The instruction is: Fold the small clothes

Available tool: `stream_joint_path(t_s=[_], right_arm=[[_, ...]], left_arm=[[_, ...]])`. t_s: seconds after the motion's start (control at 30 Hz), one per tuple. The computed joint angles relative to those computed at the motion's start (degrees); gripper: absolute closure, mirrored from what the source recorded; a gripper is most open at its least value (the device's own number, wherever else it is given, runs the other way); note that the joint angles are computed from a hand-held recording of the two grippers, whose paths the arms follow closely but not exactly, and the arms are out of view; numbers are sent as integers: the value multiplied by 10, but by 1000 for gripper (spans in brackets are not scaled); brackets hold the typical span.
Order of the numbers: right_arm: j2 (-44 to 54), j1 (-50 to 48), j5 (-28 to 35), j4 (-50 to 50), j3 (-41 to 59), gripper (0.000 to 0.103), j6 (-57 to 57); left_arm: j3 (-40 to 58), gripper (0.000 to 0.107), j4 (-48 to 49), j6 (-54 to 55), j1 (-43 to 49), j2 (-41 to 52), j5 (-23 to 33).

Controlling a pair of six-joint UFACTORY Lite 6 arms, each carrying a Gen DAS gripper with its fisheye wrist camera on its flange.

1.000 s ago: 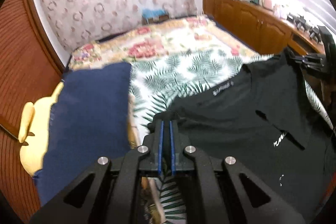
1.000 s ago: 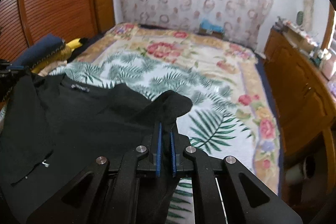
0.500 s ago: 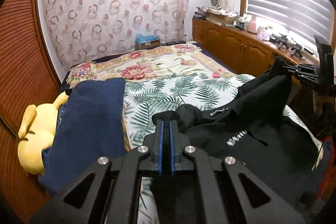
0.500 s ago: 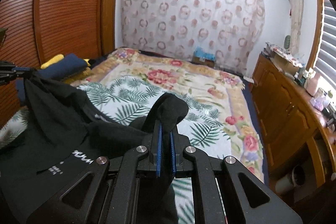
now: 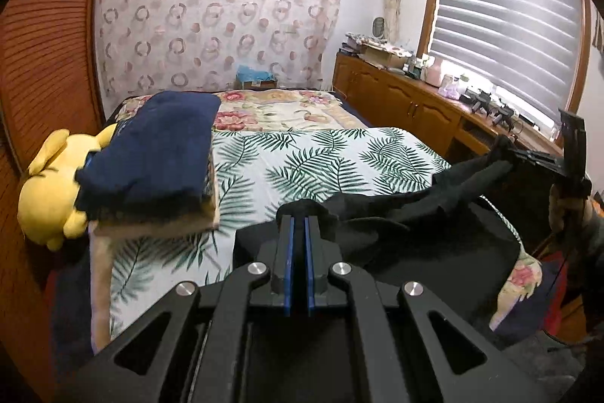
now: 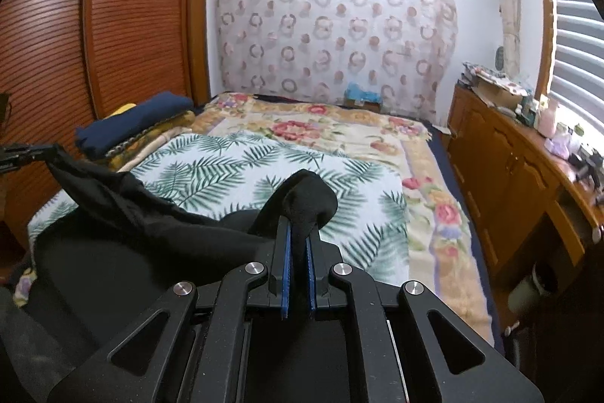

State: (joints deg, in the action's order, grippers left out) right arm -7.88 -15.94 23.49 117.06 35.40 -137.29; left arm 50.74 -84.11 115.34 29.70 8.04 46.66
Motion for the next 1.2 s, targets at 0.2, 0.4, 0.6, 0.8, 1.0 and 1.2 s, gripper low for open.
stream_joint_path(t_s=[0.2, 0.4, 0.6, 0.8, 1.0, 1.2], right_arm=[[-112, -47, -7, -184, -72, 99, 138], [-89, -70, -33, -281, -109, 98, 187], [-59, -66, -53, -234, -109, 84, 139], [-70, -68, -51, -277, -66, 63, 181], [45, -39, -61, -132, 9, 49, 71], [199, 3, -65, 59, 89, 49, -84]], left_arm=[[-95, 104, 38, 13, 55, -81, 16], [-124, 103, 22, 53, 50, -58, -41], [-121, 95, 21, 60, 60, -68, -28], [-95, 67, 23, 45, 69, -79, -16], [-49, 52, -7, 57, 32, -26, -54], [35, 51, -42, 57, -35, 87, -112]])
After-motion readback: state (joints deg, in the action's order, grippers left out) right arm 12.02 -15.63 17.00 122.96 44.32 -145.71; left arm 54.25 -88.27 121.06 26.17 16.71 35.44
